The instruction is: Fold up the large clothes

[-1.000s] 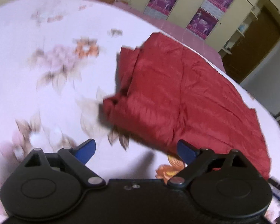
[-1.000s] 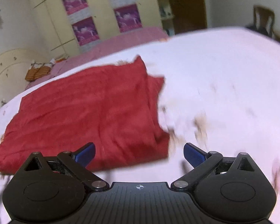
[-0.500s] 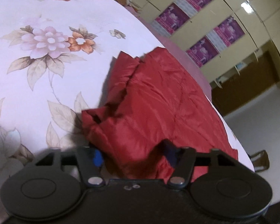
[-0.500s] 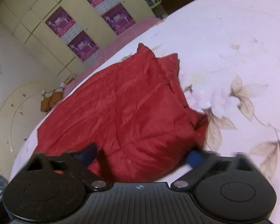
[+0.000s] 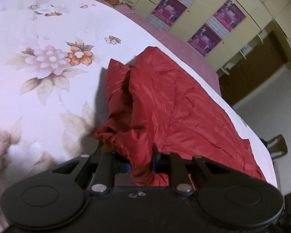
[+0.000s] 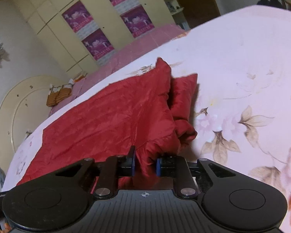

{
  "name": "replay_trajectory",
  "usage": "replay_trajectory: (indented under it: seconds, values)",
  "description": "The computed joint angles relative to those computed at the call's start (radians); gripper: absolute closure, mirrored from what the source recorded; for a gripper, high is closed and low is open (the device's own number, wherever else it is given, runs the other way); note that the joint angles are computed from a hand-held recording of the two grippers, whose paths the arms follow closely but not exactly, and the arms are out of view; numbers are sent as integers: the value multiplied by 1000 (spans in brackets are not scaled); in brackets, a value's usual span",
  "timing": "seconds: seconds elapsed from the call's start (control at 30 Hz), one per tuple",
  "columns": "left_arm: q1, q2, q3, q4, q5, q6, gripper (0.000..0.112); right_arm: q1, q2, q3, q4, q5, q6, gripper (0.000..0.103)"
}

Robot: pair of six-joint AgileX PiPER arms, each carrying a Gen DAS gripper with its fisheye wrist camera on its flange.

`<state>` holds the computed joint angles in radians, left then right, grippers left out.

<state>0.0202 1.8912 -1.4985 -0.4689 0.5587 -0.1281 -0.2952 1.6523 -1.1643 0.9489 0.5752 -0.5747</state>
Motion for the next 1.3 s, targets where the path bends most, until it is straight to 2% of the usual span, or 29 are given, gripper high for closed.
replay_trajectory:
  seconds: [0.13,0.27,0.47,0.7,0.8,0.9,0.97,1.03,1.1,1.17,1.2,1.27,1.3]
  values:
    - [24,-139,161,-57,16,124,95,-33,-146,147,-20,29,-42,85]
    - [62,-304,357,-135,32,261,95,-114,-308,311,-32,101,-87,85]
    - [134,-524,594,-200,93,429,95,-306,-545,489,-69,281,-151,85]
    - [219,-694,718,-221,195,505,95,-512,-745,580,-116,486,-196,85]
    - [232,-718,748,-222,201,555,94,-595,-776,604,-122,551,-247,84]
    - [218,-711,756,-200,178,563,90,-622,-788,614,-123,558,-276,84]
    - [193,-707,747,-156,165,524,85,-569,-817,610,-147,516,-230,75]
    - [176,-709,742,-119,162,481,80,-556,-853,612,-164,493,-219,57]
    - [159,-703,734,-74,153,429,71,-581,-866,601,-165,509,-232,55]
    - [142,-718,739,-19,141,366,55,-589,-873,591,-178,516,-231,55]
    - [138,-719,739,0,137,345,51,-600,-876,586,-180,525,-237,54]
    - [150,-718,740,-2,138,349,46,-620,-879,579,-193,531,-232,43]
    - [165,-714,740,-21,145,371,45,-637,-887,578,-198,526,-233,29]
